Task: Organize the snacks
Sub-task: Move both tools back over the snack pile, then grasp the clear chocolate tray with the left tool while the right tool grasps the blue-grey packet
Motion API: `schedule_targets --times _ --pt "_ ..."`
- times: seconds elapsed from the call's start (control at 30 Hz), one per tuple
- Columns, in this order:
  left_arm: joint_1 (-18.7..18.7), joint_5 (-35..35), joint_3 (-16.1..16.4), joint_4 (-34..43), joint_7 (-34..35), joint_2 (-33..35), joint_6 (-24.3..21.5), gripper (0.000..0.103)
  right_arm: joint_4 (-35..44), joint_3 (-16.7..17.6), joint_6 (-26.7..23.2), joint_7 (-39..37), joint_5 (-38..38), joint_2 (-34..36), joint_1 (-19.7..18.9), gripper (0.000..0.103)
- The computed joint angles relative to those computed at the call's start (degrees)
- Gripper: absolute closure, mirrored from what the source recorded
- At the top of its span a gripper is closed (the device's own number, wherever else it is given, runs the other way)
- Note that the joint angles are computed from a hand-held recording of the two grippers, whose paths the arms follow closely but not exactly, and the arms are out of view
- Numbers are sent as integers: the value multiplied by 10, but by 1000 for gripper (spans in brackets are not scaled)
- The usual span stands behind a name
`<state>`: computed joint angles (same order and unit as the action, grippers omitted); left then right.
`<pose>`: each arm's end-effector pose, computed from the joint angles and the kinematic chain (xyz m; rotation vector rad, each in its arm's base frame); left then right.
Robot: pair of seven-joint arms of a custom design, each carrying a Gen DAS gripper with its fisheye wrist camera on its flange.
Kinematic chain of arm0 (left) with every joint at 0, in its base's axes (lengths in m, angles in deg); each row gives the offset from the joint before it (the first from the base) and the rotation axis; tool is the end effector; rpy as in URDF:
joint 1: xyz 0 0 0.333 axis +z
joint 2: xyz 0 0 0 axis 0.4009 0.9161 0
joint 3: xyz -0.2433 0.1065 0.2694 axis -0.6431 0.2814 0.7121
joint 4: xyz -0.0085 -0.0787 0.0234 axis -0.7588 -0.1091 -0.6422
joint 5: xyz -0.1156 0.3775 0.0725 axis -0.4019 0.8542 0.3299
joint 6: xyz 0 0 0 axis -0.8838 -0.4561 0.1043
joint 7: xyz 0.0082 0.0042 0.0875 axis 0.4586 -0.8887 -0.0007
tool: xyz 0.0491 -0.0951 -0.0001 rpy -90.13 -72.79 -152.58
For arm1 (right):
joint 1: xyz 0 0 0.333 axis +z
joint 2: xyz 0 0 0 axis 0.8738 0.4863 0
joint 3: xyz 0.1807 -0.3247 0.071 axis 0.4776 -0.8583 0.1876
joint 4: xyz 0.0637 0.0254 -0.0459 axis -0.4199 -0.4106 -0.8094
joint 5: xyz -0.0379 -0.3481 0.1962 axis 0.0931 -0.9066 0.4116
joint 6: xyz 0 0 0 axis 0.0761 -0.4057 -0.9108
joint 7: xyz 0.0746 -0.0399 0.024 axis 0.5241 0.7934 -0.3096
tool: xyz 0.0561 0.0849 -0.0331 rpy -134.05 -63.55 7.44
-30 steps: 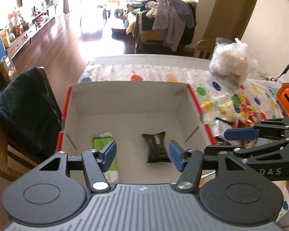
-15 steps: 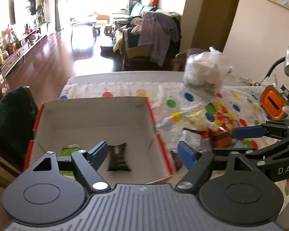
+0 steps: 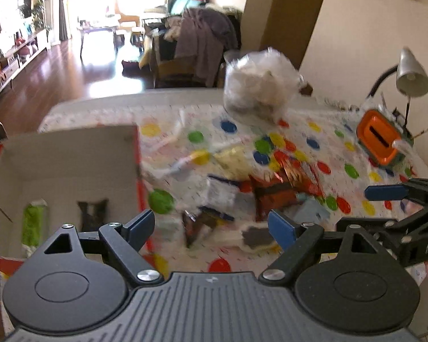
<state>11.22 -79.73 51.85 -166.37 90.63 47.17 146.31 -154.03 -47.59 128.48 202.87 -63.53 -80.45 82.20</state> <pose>0.5469 -0.2395 0.5093 -1.5046 2.2865 -1.0001 0.4789 0.3058 0.5062 -1.7476 1.7369 -0.4457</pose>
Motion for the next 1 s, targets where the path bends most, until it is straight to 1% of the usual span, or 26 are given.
schedule_targets --times 0.03,0.07,0.17,0.2,0.23,0.3,0.37,0.43,0.5,0.6,0.67,0.73,0.8,0.87,0.97,1.0 --pt "-3 4 -3 3 -1 6 -4 16 -11 -3 0 0 4 -6 -3 0" --pt "-3 -7 -7 3 15 9 -4 16 -22 -5 -3 4 5 -12 -7 0" --pt "-1 -63 -26 8 114 19 -15 16 -48 -8 -12 8 14 -22 -21 0" --pt "-3 -67 -30 11 136 25 -19 16 -55 -9 -18 9 18 -23 -26 0" --pt "-6 -59 -31 15 150 33 -23 16 -59 -9 -25 12 24 -23 -30 0" --pt "-11 -44 -37 22 171 45 -29 16 -69 -13 -24 5 42 -19 -37 0" --pt "-11 -41 -47 31 211 59 -36 16 -70 -16 -33 9 52 -9 -42 0" --pt "-10 -30 -52 42 233 70 -49 16 -71 -20 -32 2 66 0 -44 0" --pt "-12 -7 -52 58 241 87 -64 16 -64 -24 -38 6 83 13 -43 1" --pt "-14 40 -49 93 241 116 -104 16 -51 -31 -43 9 122 36 -40 1" --pt "-21 83 -40 118 222 137 -126 16 -36 -37 -48 23 130 55 -34 2" --pt "-21 109 -39 144 213 157 -150 16 -17 -44 -65 46 129 74 -25 3" --pt "-25 136 -37 164 201 174 -163 16 3 -52 -86 72 127 91 -15 6" --pt "-25 156 -38 185 199 191 -179 16 24 -60 -106 103 125 109 -5 7" --pt "-23 177 -39 223 196 216 -224 16 58 -71 -143 152 111 133 12 7" --pt "-23 183 -39 237 196 225 -241 16 70 -75 -160 165 105 140 18 10"
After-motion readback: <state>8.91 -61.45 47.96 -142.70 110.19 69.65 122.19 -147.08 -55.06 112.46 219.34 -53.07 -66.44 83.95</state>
